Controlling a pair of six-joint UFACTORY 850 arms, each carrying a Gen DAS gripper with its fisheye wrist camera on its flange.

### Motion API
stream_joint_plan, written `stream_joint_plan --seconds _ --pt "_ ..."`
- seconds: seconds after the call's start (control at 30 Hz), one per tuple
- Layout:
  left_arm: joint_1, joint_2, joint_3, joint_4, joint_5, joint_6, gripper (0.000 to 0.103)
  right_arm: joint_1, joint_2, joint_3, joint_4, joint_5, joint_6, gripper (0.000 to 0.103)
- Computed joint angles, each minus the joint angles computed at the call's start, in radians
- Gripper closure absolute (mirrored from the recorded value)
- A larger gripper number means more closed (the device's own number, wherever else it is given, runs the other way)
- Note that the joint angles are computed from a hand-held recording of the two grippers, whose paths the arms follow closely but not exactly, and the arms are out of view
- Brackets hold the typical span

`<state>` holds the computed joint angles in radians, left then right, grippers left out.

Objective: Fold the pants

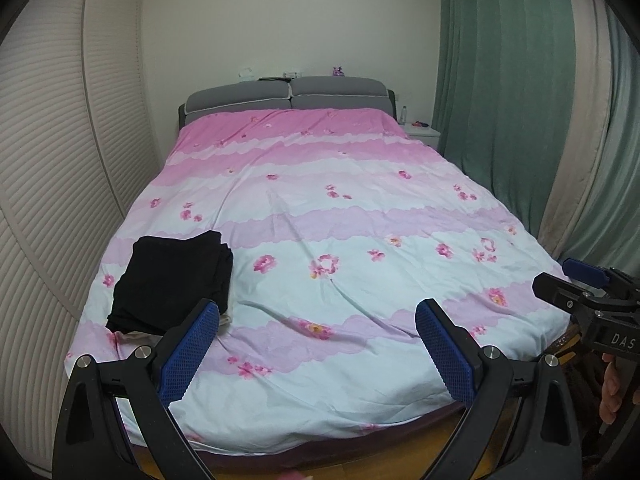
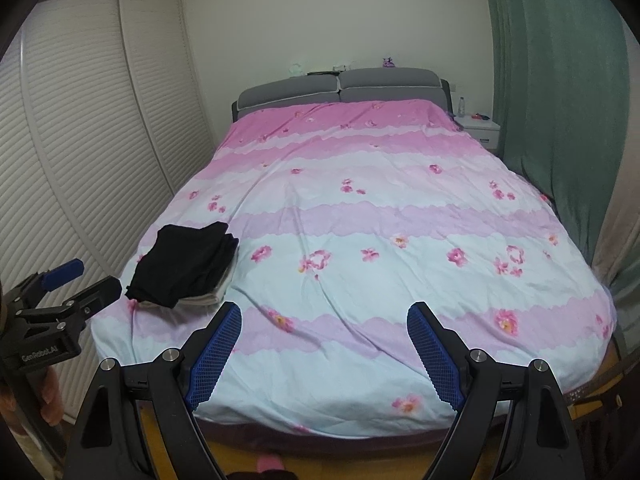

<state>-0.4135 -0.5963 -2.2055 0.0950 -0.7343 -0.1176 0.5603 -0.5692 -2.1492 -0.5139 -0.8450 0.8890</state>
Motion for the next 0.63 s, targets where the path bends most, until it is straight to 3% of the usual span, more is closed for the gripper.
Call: stream_joint_plan --seconds 0.33,0.63 --pt "-0.035 0.085 0.125 0.065 0.082 -0.045 0.000 0.022 0.103 0.144 -0.070 0.015 0.089 0.017" --pt "-0.045 0.110 0.156 0.064 0.072 -0.059 0.000 0.036 0.165 0.229 -0.105 0.020 0.132 0.017"
